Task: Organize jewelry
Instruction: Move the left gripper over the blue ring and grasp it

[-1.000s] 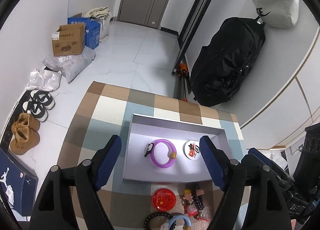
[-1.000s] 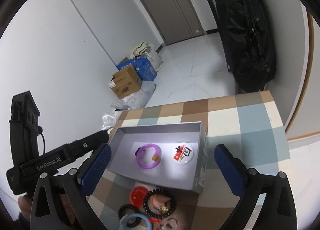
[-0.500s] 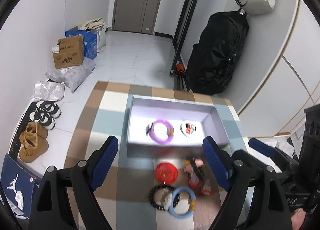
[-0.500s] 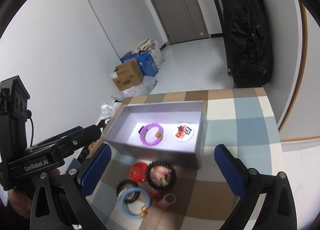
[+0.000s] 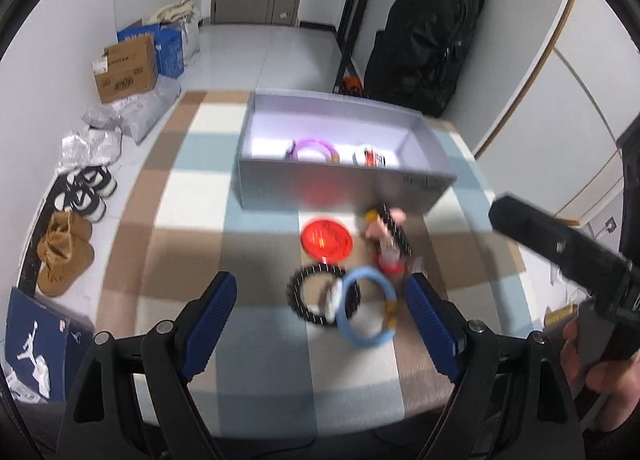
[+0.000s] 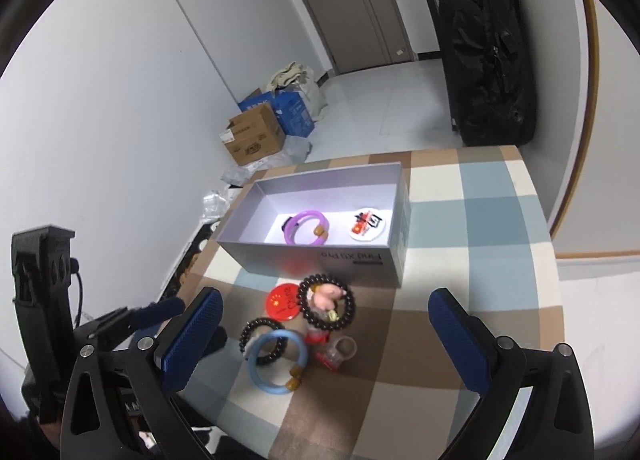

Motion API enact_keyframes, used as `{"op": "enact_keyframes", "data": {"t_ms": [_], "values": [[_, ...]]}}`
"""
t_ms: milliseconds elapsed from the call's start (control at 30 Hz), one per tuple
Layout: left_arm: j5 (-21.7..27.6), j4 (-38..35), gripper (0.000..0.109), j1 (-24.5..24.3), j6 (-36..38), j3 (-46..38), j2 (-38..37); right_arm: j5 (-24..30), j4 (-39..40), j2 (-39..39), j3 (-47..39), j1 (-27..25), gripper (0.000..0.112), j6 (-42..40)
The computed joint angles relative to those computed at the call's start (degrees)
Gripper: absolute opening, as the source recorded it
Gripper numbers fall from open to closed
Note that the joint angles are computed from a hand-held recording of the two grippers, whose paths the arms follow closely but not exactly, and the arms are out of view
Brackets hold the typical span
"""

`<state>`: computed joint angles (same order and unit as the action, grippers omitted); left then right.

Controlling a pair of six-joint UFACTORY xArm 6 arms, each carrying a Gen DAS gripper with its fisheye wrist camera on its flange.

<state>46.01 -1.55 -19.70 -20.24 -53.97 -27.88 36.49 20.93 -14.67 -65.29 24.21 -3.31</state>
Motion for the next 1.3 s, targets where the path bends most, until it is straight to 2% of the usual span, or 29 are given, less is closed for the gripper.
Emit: {"op": "enact_keyframes", "data": {"t_ms": [67, 200, 300, 433, 633, 667, 733, 800, 867, 1300], "values": [[2.1, -1.9, 0.083, -0.2, 0.3, -0.2, 0.4, 0.2, -0.9, -0.1, 0.2, 0.0, 0.103, 0.8], [4.3, -7.0, 0.066, 0.1, 2.7, -0.1, 0.9, 0.8, -1.0, -0.2, 0.4, -0.2, 0.103, 1.5], [5.1, -9.4, 0.062, 0.6, 3.5, -0.6, 1.6, 2.0, -0.6, 0.0, 0.0, -0.5, 0.103, 1.5], [7.9, -15.1, 0.04, 2.4, 5.0, -1.9, 3.6, 2.8, -1.3, 0.3, -0.2, -0.6, 0.103, 2.2], [9.2, -12.1, 0.035, 1.3, 1.4, -4.4, 5.5, 3.1, -1.1, 0.2, -0.1, -1.0, 0.103, 2.8], [9.7, -11.3, 0.032, 1.1, 0.5, -4.9, 5.8, 3.2, -1.0, 0.2, 0.0, -1.1, 0.103, 2.9], [10.0, -10.5, 0.018, 1.1, -0.7, -5.0, 6.1, 3.4, -1.0, 0.2, 0.0, -1.2, 0.103, 3.0], [10.5, -10.5, 0.015, 1.5, -1.4, -5.6, 6.6, 3.5, -1.0, 0.1, 0.1, -1.2, 0.103, 3.0], [11.1, -10.1, 0.004, 1.4, -2.0, -5.4, 6.4, 3.6, -1.0, 0.0, 0.1, -1.3, 0.103, 3.0], [10.8, -9.4, 0.003, 2.1, -0.7, -6.3, 5.4, 4.1, -0.9, -0.3, 0.3, -2.9, 0.103, 3.7]]}}
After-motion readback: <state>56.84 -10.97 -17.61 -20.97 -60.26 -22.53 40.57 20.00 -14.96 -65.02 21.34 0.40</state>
